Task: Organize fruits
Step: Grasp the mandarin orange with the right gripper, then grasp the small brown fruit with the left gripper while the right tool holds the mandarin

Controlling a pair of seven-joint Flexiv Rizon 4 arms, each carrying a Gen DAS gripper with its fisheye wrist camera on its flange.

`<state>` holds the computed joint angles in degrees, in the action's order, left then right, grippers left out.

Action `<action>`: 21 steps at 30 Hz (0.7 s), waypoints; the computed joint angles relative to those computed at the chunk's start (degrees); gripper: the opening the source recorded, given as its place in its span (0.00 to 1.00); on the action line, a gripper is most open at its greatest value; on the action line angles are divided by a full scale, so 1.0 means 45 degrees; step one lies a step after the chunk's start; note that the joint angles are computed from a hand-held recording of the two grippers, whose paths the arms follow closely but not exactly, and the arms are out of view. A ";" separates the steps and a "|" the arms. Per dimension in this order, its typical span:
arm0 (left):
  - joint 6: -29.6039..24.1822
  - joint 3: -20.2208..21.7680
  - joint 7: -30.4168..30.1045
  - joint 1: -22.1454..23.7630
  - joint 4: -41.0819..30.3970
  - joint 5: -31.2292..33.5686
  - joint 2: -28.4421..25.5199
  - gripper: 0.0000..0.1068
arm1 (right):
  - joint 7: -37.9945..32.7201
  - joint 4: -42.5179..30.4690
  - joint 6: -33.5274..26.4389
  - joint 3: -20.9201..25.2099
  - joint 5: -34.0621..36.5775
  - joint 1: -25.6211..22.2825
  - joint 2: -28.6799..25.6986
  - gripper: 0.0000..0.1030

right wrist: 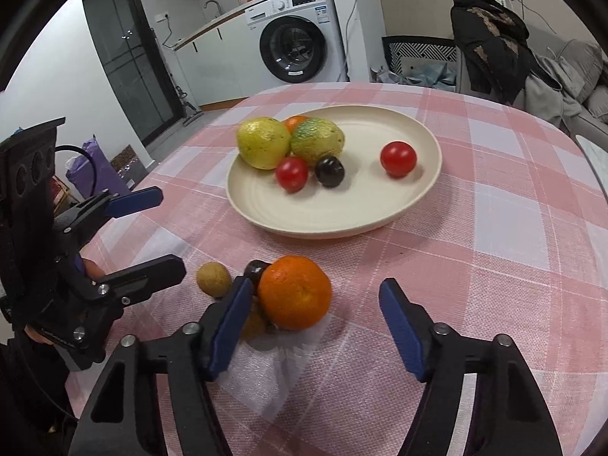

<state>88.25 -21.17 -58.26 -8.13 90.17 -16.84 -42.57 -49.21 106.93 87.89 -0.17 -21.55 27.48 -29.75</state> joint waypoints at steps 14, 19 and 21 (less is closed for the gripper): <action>-0.0032 -0.0820 0.0388 0.0554 0.0205 -0.0039 -0.0046 0.96 | -0.1787 -0.0555 0.0098 0.2471 0.1975 -0.1737 -0.0353 0.39; -0.0460 -0.1009 0.0665 0.0687 0.0253 -0.0233 0.0003 0.96 | -0.1415 -0.0119 0.0852 0.1347 0.1823 -0.0867 -0.0082 0.39; -0.0935 -0.0935 0.0774 0.0639 0.0177 -0.0397 0.0021 0.96 | -0.1121 0.0136 0.1228 0.0624 0.1706 -0.0318 0.0065 0.39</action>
